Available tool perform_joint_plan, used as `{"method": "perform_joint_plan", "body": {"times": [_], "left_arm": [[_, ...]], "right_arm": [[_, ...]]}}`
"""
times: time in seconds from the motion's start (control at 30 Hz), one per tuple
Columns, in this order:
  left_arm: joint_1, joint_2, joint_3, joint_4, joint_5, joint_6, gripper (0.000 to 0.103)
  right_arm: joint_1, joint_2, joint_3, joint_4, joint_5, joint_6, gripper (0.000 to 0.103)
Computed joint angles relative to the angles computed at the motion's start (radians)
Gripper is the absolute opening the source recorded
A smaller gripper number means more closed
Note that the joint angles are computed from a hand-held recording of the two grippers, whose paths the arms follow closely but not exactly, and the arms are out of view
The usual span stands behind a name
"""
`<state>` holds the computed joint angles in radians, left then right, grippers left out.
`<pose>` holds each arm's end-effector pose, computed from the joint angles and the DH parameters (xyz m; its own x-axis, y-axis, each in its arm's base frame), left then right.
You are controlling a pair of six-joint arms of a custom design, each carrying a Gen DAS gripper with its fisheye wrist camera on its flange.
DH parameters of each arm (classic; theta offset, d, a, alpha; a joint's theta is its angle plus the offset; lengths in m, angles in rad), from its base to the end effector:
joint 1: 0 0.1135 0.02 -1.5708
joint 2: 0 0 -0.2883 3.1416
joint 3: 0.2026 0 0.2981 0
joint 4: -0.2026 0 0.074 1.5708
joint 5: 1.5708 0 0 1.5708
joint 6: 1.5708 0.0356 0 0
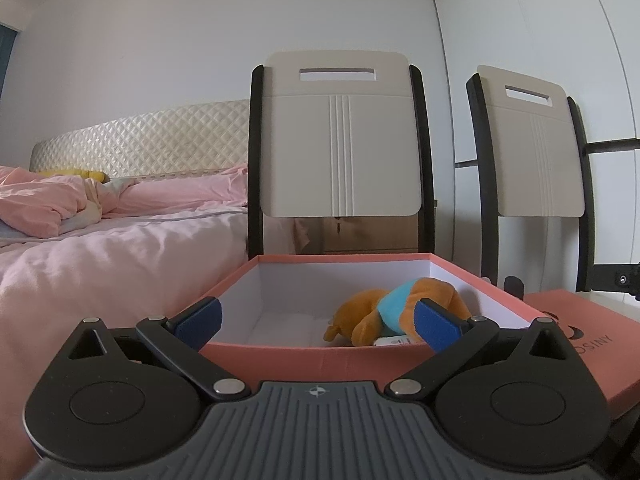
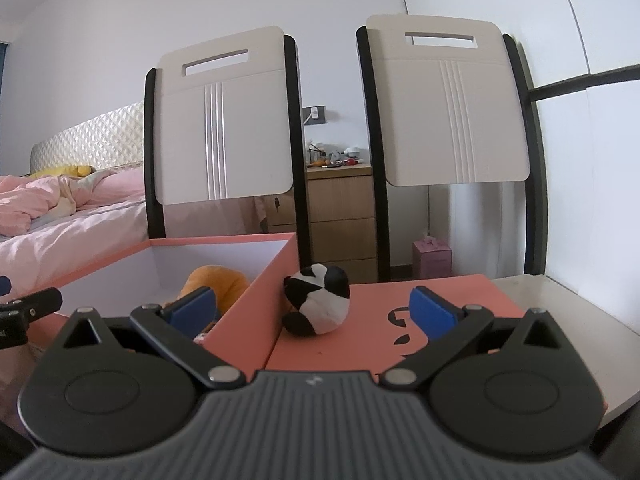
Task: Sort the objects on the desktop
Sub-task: 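Close the right tool on the panda plush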
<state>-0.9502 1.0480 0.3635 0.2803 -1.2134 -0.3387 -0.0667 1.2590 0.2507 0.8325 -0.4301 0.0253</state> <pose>0.1549 -0.1593 0.1911 -0.1438 0.0014 -0.9896 -0.2800 0.9591 0.0420 0.2432 -0.0014 0.1543 -0.1833 0.0353 -0.9824 -0.3445 0.9337 0.0978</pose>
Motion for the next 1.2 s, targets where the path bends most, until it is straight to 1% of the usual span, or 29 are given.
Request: {"method": "perform_joint_plan", "body": {"times": [0.2,0.37,0.47,0.63,0.77,0.9,0.97,1.0,1.07,1.2], "left_arm": [[-0.001,0.005,0.002,0.000,-0.002,-0.002,0.103],[0.001,0.009,0.004,-0.001,0.001,-0.003,0.103],[-0.002,0.003,0.002,0.001,0.003,0.000,0.103],[-0.009,-0.005,-0.003,0.017,-0.009,-0.007,0.103],[-0.015,-0.003,-0.005,0.029,-0.024,-0.003,0.103],[-0.013,-0.007,-0.008,0.032,-0.022,-0.008,0.103],[-0.011,-0.007,-0.008,0.029,-0.020,-0.011,0.103],[-0.010,-0.007,-0.009,0.030,-0.018,-0.008,0.103],[-0.005,-0.006,-0.006,0.020,-0.014,-0.012,0.103],[0.011,0.013,0.018,-0.057,0.009,-0.049,0.103]], "right_arm": [[-0.003,0.010,0.006,0.002,-0.004,0.008,0.103],[-0.027,0.014,0.040,-0.051,-0.038,0.031,0.103],[-0.039,0.024,0.086,-0.097,-0.052,0.036,0.103],[-0.049,0.101,0.231,-0.225,-0.074,0.057,0.103],[-0.015,0.239,0.395,-0.309,-0.047,0.052,0.103],[0.012,0.404,0.588,-0.427,-0.008,0.089,0.101],[0.023,0.479,0.669,-0.464,0.005,0.114,0.091],[0.027,0.509,0.697,-0.473,0.002,0.132,0.090],[0.037,0.560,0.743,-0.486,-0.006,0.158,0.081],[0.066,0.616,0.781,-0.480,0.003,0.121,0.069]]}}
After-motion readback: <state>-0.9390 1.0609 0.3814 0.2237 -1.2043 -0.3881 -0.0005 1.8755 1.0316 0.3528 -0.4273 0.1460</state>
